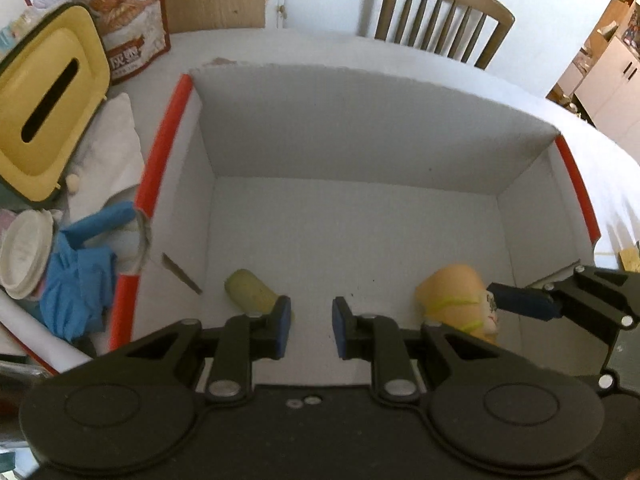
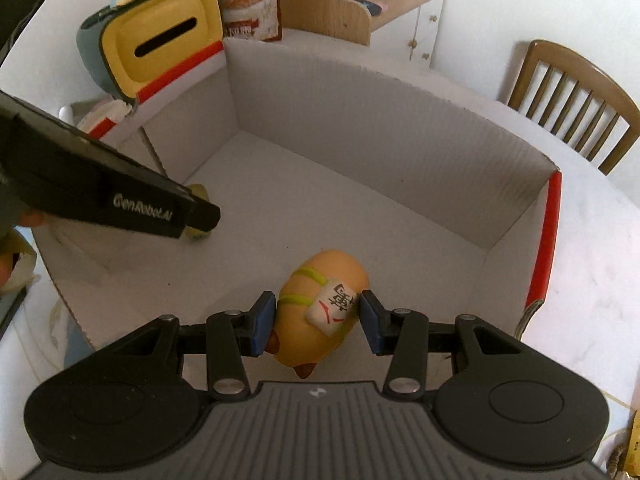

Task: Organize objects
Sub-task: 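Carry both items to the red box while the left tool opens, dropping the green cylinder inside, then lower the orange plush into the red box and open the right tool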

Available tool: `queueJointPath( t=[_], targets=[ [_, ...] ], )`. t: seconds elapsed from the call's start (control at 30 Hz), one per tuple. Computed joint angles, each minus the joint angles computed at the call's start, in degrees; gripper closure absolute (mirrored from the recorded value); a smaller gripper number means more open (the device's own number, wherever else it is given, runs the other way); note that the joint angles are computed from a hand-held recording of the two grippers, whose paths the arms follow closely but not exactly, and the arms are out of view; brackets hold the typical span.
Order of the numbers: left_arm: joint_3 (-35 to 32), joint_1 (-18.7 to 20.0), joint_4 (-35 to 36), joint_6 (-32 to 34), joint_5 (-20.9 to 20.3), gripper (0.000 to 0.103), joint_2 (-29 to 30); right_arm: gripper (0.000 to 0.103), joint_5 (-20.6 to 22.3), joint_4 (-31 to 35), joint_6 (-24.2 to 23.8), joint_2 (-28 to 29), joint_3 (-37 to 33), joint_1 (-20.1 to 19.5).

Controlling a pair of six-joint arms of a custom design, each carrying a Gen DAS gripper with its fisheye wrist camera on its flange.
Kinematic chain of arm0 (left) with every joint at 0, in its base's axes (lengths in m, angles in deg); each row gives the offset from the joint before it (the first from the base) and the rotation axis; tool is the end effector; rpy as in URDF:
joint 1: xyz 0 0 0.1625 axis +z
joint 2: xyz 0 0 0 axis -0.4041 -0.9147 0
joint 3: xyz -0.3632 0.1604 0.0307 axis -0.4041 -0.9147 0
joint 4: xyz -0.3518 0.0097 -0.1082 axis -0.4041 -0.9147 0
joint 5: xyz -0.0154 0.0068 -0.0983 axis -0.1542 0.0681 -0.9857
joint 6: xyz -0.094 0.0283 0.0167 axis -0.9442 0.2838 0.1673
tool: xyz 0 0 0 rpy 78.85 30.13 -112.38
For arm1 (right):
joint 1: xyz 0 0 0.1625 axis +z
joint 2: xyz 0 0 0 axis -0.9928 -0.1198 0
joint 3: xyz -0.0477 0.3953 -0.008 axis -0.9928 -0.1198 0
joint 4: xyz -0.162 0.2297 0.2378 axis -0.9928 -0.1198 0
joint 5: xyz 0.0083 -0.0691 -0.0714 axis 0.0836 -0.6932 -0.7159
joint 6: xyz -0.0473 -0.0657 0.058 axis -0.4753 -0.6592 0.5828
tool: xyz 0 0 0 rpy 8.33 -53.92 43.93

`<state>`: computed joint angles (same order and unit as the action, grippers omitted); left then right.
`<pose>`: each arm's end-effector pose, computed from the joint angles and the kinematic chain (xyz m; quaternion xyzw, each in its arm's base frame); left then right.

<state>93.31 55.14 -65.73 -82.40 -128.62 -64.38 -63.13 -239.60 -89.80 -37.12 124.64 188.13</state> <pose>-0.2364 -0.3813 0.1613 -0.2594 0.8318 -0.3212 0.3709 0.2603 -0.6467 0.1077 0.3606 -0.8852 0.1054 0.2745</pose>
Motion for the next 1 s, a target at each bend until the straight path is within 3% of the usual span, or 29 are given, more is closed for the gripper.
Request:
queueJointPath(
  t=[0.33, 0.43, 0.5, 1.0],
  targets=[
    [-0.19, -0.82, -0.37, 0.0, 0.46, 0.077, 0.72, 0.056, -0.52, -0.64, -0.41, -0.57, 0.64, 0.31],
    [-0.94, -1.38, 0.82, -0.7, 0.56, 0.076, 1.0, 0.047, 0.11, -1.07, -0.17, -1.38, 1.38, 0.39],
    [-1.65, -1.86, 1.83, -1.18, 0.7, 0.074, 1.41, 0.046, 0.55, -1.59, -0.14, -1.99, 2.08, 0.43],
    [-6.94, -6.6, 9.39, -4.35, 2.1, 0.068, 4.83, 0.037, 4.28, -6.56, 1.68, -11.18, 10.11, 0.76]
  ],
)
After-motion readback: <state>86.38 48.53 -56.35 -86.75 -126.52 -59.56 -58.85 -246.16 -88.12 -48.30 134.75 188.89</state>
